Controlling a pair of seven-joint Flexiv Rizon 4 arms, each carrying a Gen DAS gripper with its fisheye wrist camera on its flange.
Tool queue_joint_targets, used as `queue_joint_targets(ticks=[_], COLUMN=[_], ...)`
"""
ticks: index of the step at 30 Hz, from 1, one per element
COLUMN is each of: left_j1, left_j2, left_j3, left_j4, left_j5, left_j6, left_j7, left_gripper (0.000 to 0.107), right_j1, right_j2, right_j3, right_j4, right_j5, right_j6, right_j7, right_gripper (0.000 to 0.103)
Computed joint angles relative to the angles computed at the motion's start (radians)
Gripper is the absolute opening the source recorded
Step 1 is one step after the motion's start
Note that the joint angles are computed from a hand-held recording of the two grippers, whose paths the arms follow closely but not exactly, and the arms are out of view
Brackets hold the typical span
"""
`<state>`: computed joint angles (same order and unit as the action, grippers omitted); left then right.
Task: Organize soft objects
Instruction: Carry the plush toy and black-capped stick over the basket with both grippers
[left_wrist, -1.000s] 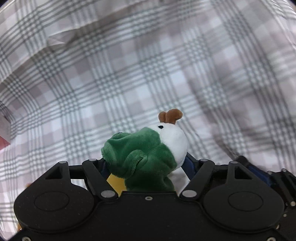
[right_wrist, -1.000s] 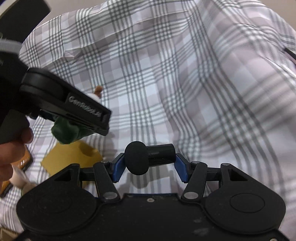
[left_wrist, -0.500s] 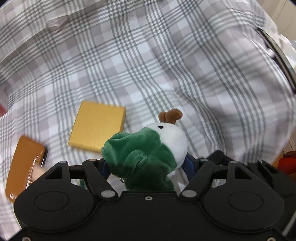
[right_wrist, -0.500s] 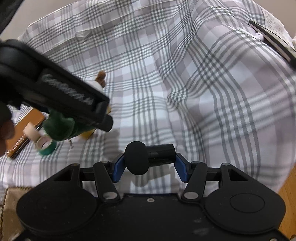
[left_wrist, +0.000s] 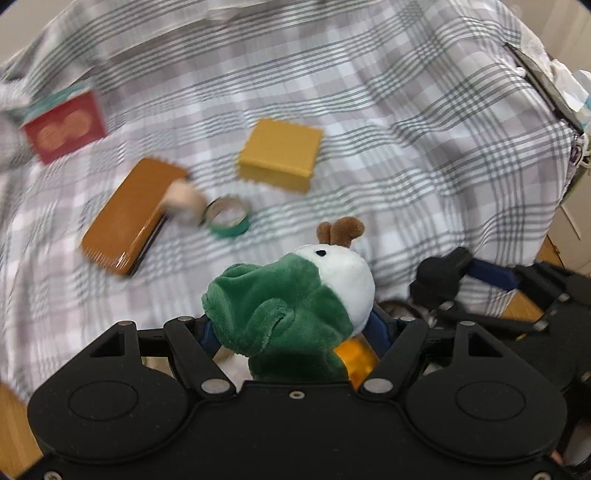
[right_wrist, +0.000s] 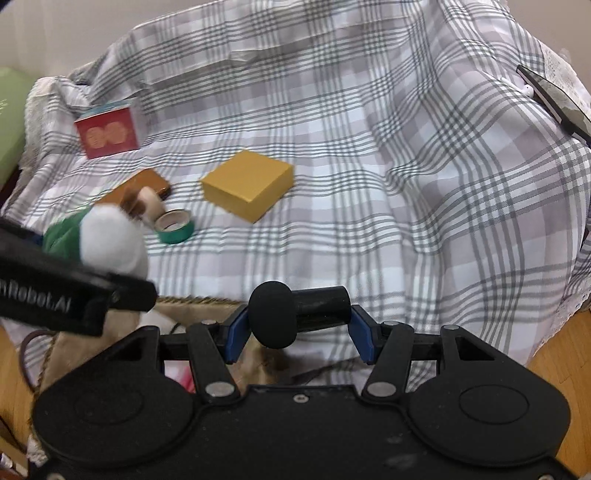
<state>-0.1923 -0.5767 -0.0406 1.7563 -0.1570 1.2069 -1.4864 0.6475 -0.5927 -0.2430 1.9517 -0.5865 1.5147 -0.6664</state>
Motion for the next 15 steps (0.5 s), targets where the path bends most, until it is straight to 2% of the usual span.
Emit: queue_joint_targets(ticks=[6, 10, 15], left_j1=[-0.003, -0.024, 0.005], left_j2=[0.065, 0.088, 0.112], left_j3=[0.039, 0.076, 0.050], left_j4=[0.121, 0.163, 0.221], left_j5=[0.007, 0.052, 0.049], left_j6=[0.037, 0.041, 0.037], left_j7=[-0.084, -0.146, -0.152], left_gripper=[0.069, 0.069, 0.069], right_j1=[-0.026, -0.087, -0.132], right_j2=[0.045, 0.057, 0.067], right_j3=[0.057, 0.148, 0.228], right_j4=[0.035, 0.026, 0.013], right_j5=[0.018, 0.058, 0.107], right_j6=[0.016, 0.003, -0.019], right_j7=[-0.039, -0.091, -0.143], right_gripper=[0.056, 0.056, 0.056])
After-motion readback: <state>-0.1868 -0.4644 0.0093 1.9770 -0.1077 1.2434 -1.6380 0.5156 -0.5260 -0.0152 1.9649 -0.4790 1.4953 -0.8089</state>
